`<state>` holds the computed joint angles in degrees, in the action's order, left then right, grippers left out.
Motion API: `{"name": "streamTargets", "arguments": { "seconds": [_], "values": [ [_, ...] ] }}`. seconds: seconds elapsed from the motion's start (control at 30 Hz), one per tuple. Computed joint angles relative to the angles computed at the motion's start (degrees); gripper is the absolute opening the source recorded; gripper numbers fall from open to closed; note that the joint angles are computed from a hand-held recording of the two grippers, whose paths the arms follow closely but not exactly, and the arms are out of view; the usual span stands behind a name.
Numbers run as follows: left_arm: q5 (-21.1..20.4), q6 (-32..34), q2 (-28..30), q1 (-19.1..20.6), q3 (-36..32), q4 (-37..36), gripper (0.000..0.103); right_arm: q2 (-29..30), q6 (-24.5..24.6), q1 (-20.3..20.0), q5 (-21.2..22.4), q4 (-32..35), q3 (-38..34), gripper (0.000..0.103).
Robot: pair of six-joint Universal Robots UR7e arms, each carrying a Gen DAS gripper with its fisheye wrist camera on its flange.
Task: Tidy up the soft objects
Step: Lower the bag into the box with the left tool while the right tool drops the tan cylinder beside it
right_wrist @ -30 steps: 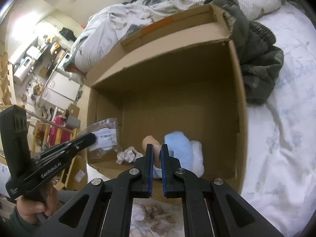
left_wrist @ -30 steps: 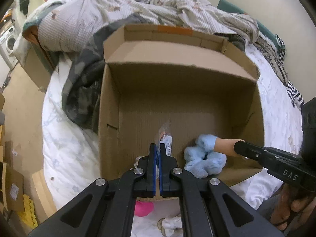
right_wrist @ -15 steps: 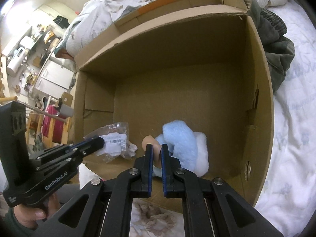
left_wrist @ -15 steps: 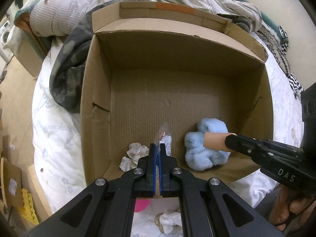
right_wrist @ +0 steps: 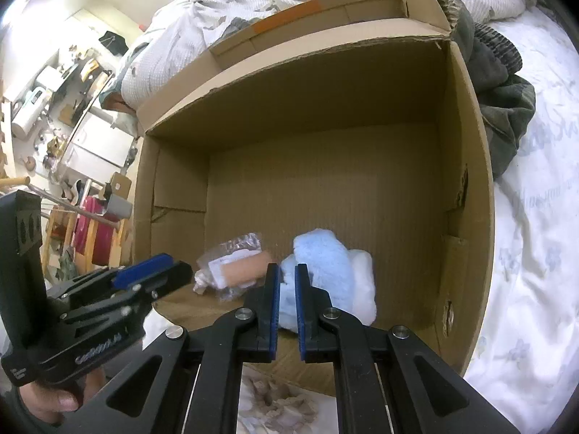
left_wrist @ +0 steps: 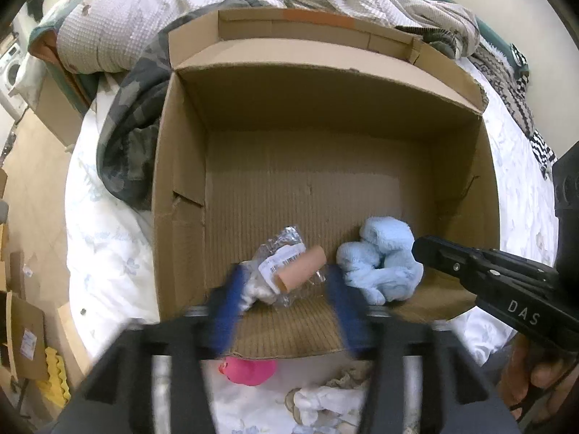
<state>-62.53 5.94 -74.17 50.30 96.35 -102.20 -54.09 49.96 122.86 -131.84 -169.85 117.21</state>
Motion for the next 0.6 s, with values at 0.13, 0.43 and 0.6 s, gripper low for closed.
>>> {"name": "streamTargets", "arguments": {
  "seconds": [0.13, 0.43, 0.6],
  "values": [
    [0.65, 0.67, -0.54, -0.52, 0.48, -1.6, 0.068, -0.14, 0.35, 0.07, -0.38, -1.09, 0.31, 0.046],
    [0.93, 0.94, -0.61, -0.39, 0.51, -1.79, 0.068, 0.03, -1.51, 1.05, -2.54, -1.82, -0.46, 0.066],
    [0.58, 1.98, -1.88, -0.77, 1.16, -3.55, 0.068, -0.05, -0.67, 1.41, -3.59, -1.0, -0.62, 0.066]
  ]
}}
